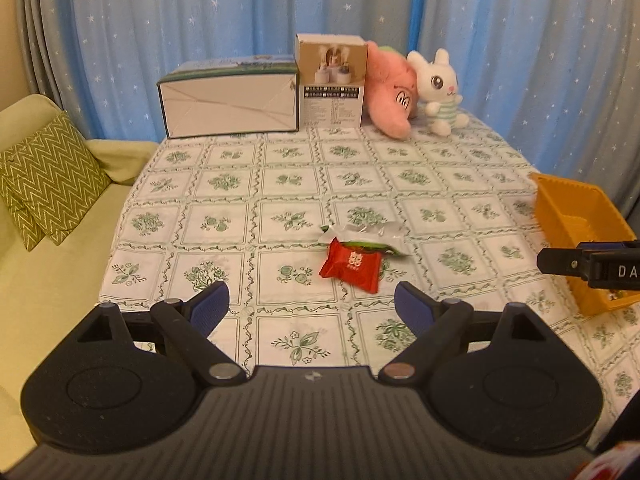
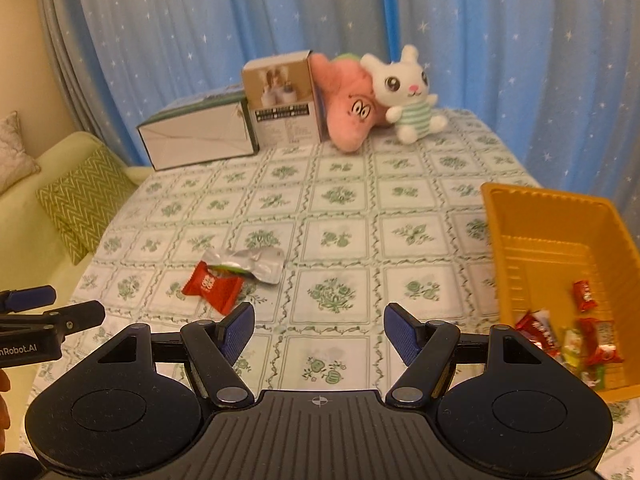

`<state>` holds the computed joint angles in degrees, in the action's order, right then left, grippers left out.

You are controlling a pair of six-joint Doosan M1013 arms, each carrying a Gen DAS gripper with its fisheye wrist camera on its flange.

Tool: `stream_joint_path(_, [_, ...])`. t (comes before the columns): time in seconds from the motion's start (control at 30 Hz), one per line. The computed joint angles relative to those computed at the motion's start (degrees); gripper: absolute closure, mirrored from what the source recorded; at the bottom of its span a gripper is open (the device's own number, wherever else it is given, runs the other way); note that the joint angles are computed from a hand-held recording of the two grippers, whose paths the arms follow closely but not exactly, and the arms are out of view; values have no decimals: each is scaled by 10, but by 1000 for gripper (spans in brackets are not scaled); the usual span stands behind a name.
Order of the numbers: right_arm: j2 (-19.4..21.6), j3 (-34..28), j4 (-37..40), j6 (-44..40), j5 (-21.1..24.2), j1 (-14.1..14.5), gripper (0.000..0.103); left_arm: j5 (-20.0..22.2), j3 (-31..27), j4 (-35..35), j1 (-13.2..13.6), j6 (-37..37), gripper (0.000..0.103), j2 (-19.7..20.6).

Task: Organize snacks
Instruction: 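Move both grippers back toward the last red candy and silver wrapper, then lower the left gripper onto the red double-happiness candy and close it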

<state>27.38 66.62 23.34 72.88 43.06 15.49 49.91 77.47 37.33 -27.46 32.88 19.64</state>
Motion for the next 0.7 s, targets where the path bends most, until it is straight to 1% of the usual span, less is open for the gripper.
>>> stream_joint_path(0.33, [42,-39,-2,-19,16,4,32,-22,-14,-37,19,57,15,31])
stream_joint_path(0.5, [58,-54,0,-36,22,6,32,-29,-20,-53,25,78,15,41])
stream_joint_path(0.7, [73,-71,-7,-33,37,6,32,-34,-26,-63,30,94,15,51])
